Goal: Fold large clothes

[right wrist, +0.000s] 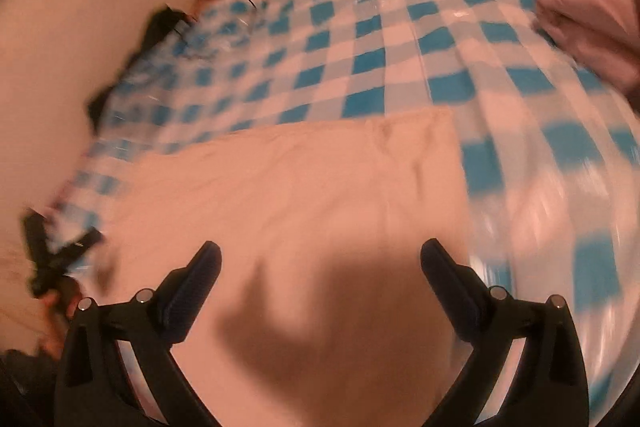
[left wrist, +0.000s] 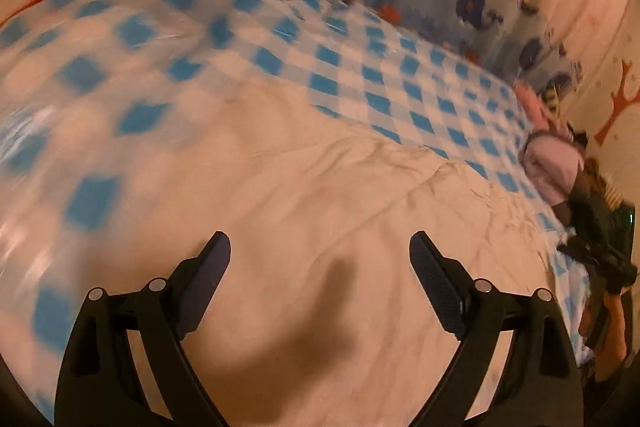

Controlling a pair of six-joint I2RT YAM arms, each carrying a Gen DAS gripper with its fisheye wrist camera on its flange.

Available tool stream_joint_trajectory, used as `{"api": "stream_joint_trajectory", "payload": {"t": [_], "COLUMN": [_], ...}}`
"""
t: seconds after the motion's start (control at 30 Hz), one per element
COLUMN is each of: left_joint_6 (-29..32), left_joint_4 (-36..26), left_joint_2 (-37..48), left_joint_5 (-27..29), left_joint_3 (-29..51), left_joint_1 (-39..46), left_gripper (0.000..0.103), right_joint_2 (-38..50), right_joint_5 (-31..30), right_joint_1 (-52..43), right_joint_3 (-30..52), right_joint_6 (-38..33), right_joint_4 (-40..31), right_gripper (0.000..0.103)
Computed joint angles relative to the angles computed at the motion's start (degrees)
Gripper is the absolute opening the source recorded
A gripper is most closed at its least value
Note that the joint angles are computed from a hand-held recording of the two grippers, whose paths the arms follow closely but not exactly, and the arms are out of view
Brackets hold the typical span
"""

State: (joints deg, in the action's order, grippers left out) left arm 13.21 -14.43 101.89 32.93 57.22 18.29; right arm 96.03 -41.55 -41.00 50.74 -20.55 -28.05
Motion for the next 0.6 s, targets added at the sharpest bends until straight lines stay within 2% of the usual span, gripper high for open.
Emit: {"api": "stream_joint_trajectory", "payload": {"t": [0.07, 0.13, 0.2, 0.27, 0.37, 0.43, 0.53, 0.6], "left_joint_6": [2.95, 6.18, 9.12, 9.74, 9.16, 6.54, 1.6, -1.9], "left_joint_4": [-4.65, -11.41, -17.76, -20.49, -21.94, -21.37, -18.63, -15.83], "left_joint_2": [-0.54, 2.31, 6.41, 9.42, 12.92, 15.1, 18.03, 18.55], "left_joint_5": [4.54, 7.79, 10.86, 12.71, 16.04, 17.59, 17.93, 17.76], "left_joint_3": [-1.18, 0.3, 2.25, 2.91, 3.6, 4.4, 5.28, 4.8], "left_joint_1": [8.15, 14.67, 19.65, 21.76, 21.97, 20.76, 17.88, 16.16], "left_gripper": [0.087, 0.087, 0.087, 0.087, 0.087, 0.087, 0.087, 0.087], "right_joint_2": [0.55, 4.67, 7.98, 13.03, 17.64, 18.21, 17.76, 18.26], "right_joint_5": [-5.9, -8.16, -7.97, -8.68, -8.41, -8.79, -10.85, -12.63], "right_joint_1": [-8.45, -16.18, -21.83, -25.75, -27.29, -26.39, -24.44, -22.84], "right_joint_3": [0.62, 1.9, 2.08, 3.06, 2.16, 0.68, -1.84, -2.21], "right_joint_6": [-8.65, -17.62, -23.25, -28.15, -30.56, -31.16, -29.58, -25.51], "right_joint_4": [-12.02, -23.0, -28.64, -33.49, -35.64, -35.58, -33.61, -31.1], "right_gripper": [0.096, 0.096, 0.096, 0.096, 0.096, 0.096, 0.096, 0.096]}}
